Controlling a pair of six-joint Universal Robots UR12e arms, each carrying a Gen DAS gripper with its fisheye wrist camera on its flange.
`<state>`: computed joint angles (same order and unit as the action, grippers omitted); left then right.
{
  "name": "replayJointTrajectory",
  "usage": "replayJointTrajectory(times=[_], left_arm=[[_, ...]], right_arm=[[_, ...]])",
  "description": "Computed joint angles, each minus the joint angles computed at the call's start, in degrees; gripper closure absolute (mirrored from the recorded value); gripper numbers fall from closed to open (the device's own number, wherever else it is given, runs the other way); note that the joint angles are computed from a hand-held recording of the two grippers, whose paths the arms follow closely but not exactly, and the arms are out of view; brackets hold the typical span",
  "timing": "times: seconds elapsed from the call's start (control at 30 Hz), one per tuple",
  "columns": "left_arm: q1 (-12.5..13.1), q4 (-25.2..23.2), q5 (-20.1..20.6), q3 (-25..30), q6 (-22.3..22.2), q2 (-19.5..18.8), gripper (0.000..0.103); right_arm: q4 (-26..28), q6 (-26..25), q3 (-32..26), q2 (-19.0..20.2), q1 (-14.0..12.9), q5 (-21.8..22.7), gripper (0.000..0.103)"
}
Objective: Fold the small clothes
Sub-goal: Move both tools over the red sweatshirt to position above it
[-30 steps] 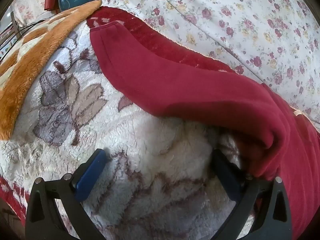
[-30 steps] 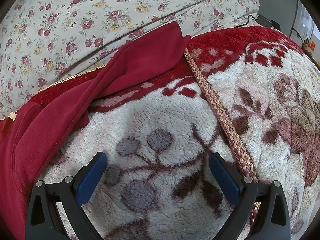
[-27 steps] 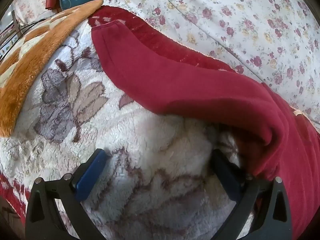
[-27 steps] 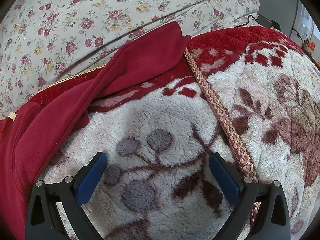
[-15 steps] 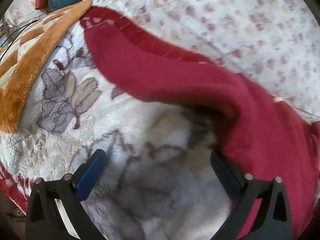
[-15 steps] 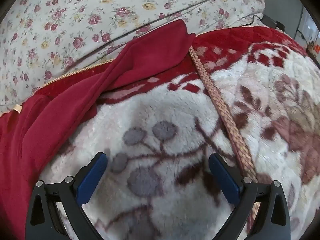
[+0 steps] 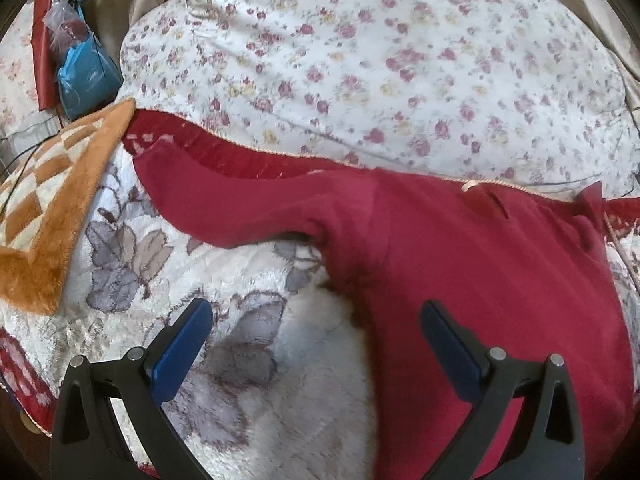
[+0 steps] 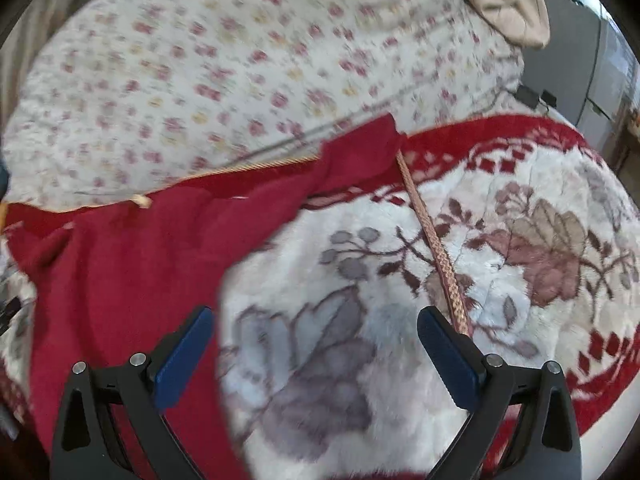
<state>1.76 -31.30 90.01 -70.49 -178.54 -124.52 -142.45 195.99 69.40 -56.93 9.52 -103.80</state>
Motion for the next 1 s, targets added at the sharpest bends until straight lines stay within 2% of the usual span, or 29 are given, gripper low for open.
replayJointTrajectory(times=[0.13,0.23,0.43,0.53,0.63,0.83,1.0], left_arm=[[-0.5,1.6,0.3,-0.5,-0.3,0.4,0.000],[-0.7,1.7,0.4,-0.6,-0.4,0.7,0.000],[-0.6,2.7,-0.1,-1.1,-1.2,1.1,0.000],[-0.8,3.4,0.4,-1.2,-1.2,1.1,0.000],[-0.9,3.5,0.7,-1.2,-1.3,1.1,0.000],[-0.9,3.6,0.5,-1.3,-1.4,1.1,0.000],[-1.3,3.3,0.4,-0.7,-1.8,0.8,0.000]], right_arm=[[-1.7,-0.9,1.7,-1.9,1.7,-0.9,0.000],[-0.8,0.1,1.9,-2.9,2.5,0.9,0.000],[-0.6,0.5,2.7,-4.7,3.8,7.8,0.000],[-1.0,-1.4,2.5,-4.6,4.5,8.1,0.000],[-1.1,-2.8,1.2,-3.6,5.5,6.4,0.000],[-0.3,-2.2,-3.8,0.1,5.9,4.3,0.000],[2.8,-0.3,-11.3,5.0,5.8,7.9,0.000]])
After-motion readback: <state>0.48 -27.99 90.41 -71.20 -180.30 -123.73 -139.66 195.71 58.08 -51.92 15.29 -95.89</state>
